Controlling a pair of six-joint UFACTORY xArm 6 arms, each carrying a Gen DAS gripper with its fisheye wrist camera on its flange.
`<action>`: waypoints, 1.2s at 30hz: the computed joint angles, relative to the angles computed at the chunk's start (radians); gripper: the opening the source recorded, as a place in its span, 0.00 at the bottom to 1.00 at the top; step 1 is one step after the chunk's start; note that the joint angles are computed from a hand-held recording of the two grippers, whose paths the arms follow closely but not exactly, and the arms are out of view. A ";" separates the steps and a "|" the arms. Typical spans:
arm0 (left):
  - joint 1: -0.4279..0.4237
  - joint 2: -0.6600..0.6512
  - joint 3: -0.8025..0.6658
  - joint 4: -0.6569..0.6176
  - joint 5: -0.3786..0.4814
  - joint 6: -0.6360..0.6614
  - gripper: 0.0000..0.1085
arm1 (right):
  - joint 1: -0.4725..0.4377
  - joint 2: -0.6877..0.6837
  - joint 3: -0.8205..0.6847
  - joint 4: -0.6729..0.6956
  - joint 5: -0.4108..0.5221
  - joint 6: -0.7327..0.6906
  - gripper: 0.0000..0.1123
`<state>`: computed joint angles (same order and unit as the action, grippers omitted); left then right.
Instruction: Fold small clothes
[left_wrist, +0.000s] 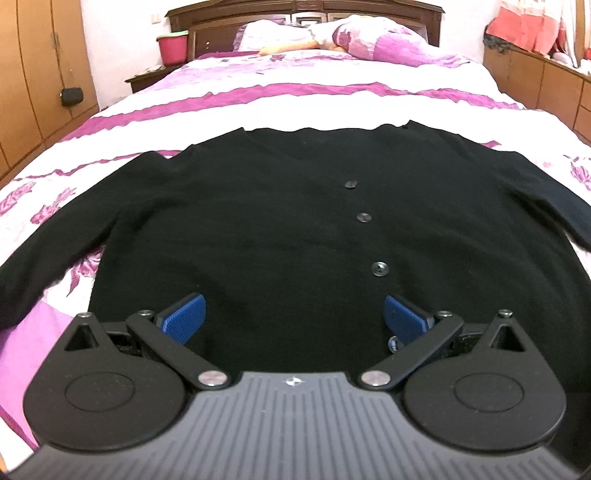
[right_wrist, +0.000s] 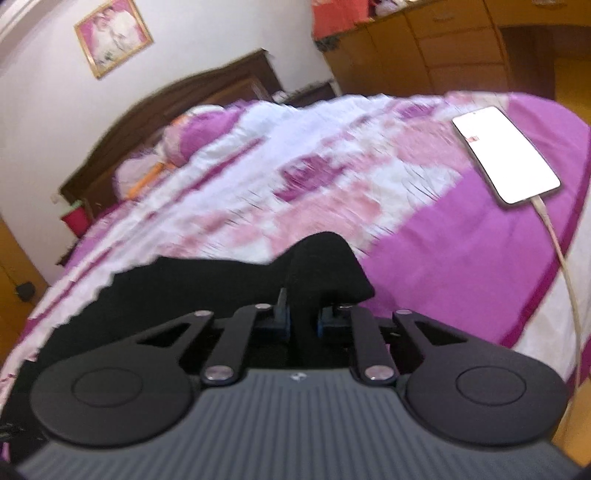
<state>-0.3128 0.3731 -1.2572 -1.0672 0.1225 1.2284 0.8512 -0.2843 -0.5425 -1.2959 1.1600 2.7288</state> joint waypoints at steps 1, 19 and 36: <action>0.006 -0.001 0.000 0.021 0.005 -0.020 0.95 | 0.005 -0.007 -0.010 -0.017 0.007 -0.009 0.13; 0.130 0.058 -0.139 0.053 0.062 -0.096 0.95 | -0.147 0.251 -0.544 -0.309 -0.257 -0.394 0.13; 0.186 0.224 -0.338 0.157 0.103 -0.187 0.95 | -0.273 0.937 -1.326 -0.043 -0.645 -0.843 0.13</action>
